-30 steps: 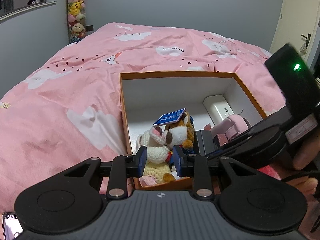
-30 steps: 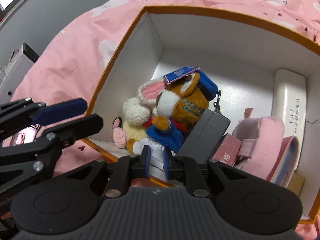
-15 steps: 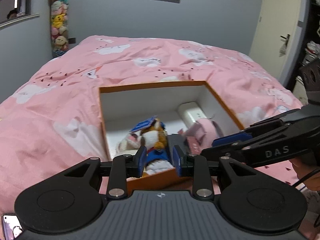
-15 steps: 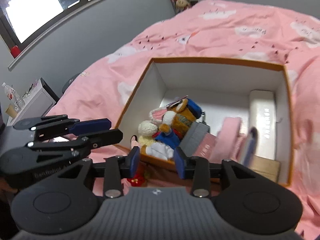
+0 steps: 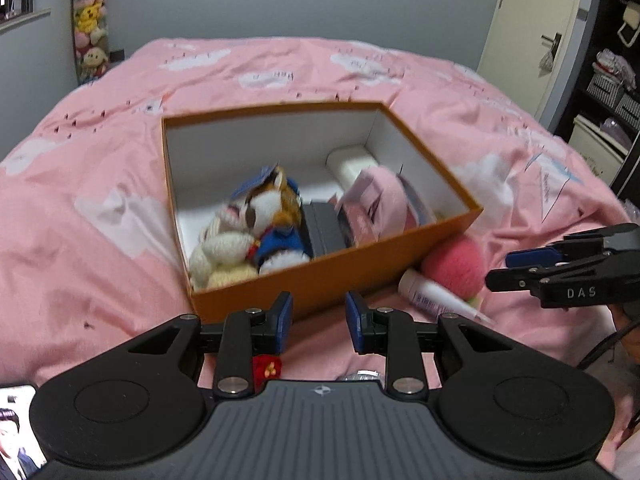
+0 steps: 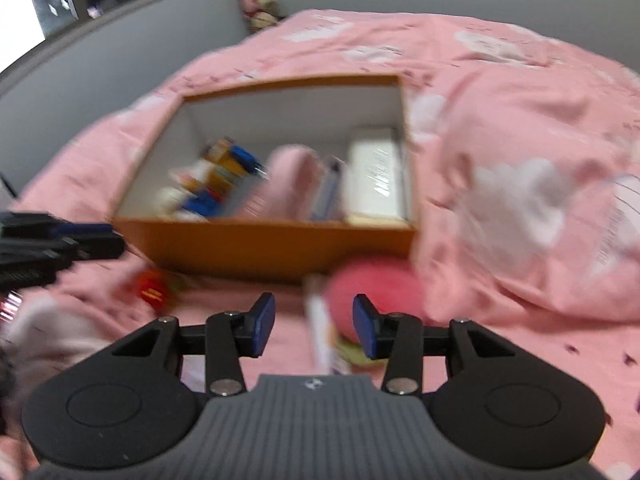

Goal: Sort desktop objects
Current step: 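Withdraw both grippers from the box back toward the remaining items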

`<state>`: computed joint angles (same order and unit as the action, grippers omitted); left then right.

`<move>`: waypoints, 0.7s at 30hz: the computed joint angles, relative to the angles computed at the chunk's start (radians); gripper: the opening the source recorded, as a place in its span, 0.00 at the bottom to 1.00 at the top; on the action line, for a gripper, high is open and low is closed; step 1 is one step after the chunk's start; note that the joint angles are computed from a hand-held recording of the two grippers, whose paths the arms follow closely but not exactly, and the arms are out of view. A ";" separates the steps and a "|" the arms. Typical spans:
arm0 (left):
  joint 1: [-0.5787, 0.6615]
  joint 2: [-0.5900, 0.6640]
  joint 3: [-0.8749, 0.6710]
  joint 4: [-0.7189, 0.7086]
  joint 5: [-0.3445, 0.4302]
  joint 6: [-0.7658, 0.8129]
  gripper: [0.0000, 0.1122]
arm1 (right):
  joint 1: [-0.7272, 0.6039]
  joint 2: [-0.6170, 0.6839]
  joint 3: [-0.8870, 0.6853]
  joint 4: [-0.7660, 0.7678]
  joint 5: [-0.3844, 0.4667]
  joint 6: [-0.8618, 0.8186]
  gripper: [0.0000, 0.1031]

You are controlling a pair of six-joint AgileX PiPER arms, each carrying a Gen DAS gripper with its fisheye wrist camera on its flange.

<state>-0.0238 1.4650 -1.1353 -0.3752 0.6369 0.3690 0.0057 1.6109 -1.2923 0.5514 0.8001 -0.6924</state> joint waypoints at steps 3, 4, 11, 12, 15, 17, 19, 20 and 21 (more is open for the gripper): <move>-0.005 0.007 0.001 -0.003 0.030 0.024 0.30 | 0.014 -0.008 0.058 -0.067 -0.057 0.008 0.45; -0.012 0.009 0.004 -0.006 0.036 0.038 0.32 | 0.017 -0.005 0.069 -0.071 -0.058 0.002 0.45; -0.122 0.066 0.024 0.100 0.064 0.036 0.47 | 0.031 0.029 0.114 -0.099 -0.085 0.019 0.44; -0.148 0.071 0.034 0.144 0.052 0.008 0.47 | 0.034 0.031 0.121 -0.101 -0.097 0.021 0.44; -0.226 0.088 0.049 0.292 0.044 -0.089 0.47 | 0.040 0.022 0.142 -0.102 -0.117 0.021 0.45; -0.245 0.098 0.051 0.312 0.054 -0.088 0.48 | 0.049 0.013 0.160 -0.113 -0.140 0.026 0.45; -0.244 0.116 0.036 0.299 0.081 -0.065 0.51 | 0.070 0.004 0.183 -0.143 -0.174 0.036 0.45; -0.238 0.131 0.024 0.285 0.101 -0.053 0.51 | 0.078 0.004 0.188 -0.156 -0.185 0.039 0.45; -0.232 0.147 0.010 0.274 0.120 -0.045 0.51 | 0.086 0.004 0.193 -0.168 -0.195 0.041 0.45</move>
<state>-0.2554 1.6123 -1.1253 -0.1015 0.7570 0.3241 0.0921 1.6153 -1.0995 0.3837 0.6047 -0.6511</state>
